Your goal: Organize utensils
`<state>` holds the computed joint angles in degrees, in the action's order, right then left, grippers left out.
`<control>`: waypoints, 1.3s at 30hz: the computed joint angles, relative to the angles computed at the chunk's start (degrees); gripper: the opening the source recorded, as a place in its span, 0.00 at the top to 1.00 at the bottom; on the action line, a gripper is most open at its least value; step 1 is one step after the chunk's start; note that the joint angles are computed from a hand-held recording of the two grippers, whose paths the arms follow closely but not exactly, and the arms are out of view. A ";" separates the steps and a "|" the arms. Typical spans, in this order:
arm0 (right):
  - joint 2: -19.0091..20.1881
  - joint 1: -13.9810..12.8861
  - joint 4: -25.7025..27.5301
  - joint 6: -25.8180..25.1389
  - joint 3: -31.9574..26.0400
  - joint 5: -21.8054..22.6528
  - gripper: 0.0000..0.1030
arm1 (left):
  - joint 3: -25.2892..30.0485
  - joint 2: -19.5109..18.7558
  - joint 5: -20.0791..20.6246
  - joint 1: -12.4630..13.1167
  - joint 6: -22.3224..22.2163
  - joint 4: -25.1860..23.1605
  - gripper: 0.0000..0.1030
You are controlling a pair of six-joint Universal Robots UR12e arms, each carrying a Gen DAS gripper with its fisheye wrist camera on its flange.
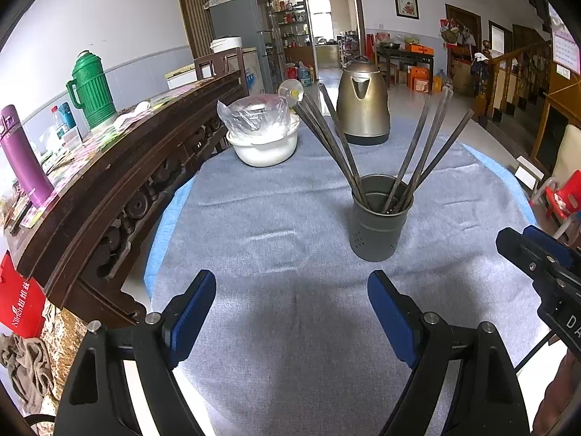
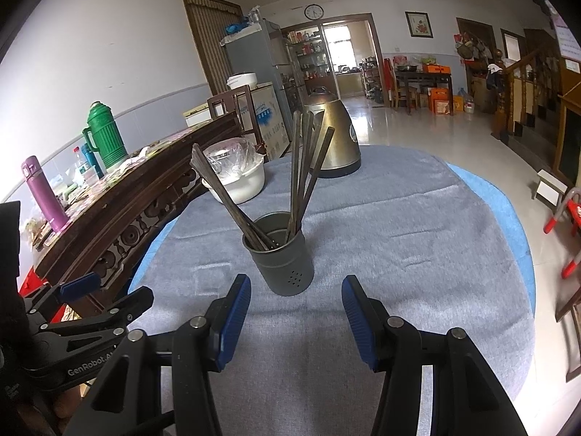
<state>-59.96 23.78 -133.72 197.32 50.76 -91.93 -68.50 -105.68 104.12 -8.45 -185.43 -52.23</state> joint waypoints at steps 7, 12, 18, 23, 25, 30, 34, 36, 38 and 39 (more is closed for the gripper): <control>0.19 0.22 -0.12 -0.30 -0.63 -0.51 0.45 | -0.18 0.21 -0.27 0.11 0.07 0.51 0.17; 0.30 0.43 -0.13 -0.68 -0.96 -0.80 0.45 | -0.39 0.45 -0.48 0.25 -0.02 1.05 0.17; 0.40 0.53 0.07 -0.96 -1.18 -1.03 0.45 | -0.80 0.75 -0.87 0.51 -0.20 1.47 0.17; 0.52 0.76 0.15 -1.25 -1.48 -1.43 0.45 | -1.15 1.04 -1.31 0.70 -0.48 1.77 0.17; 0.53 0.90 0.24 -1.37 -1.59 -1.63 0.45 | -1.35 1.18 -1.46 0.81 -0.58 1.94 0.17; 0.66 1.17 0.54 -1.64 -2.02 -2.12 0.45 | -1.91 1.53 -1.82 1.09 -0.85 2.47 0.17; 0.80 1.47 0.60 -2.06 -2.45 -2.69 0.45 | -2.42 1.90 -2.27 1.39 -1.19 2.90 0.17; 0.85 1.66 0.56 -2.23 -2.64 -2.93 0.45 | -2.72 2.12 -2.55 1.53 -1.40 3.15 0.17; 0.87 1.81 0.45 -2.28 -2.69 -3.04 0.45 | -3.08 2.38 -2.51 1.67 -1.65 3.38 0.17; 0.89 1.86 0.46 -2.32 -2.74 -3.02 0.45 | -3.19 2.46 -2.59 1.74 -1.70 3.43 0.17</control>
<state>-59.07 25.64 -133.26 195.00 48.02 -94.94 -71.69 -103.22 101.53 -6.71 -187.13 -48.81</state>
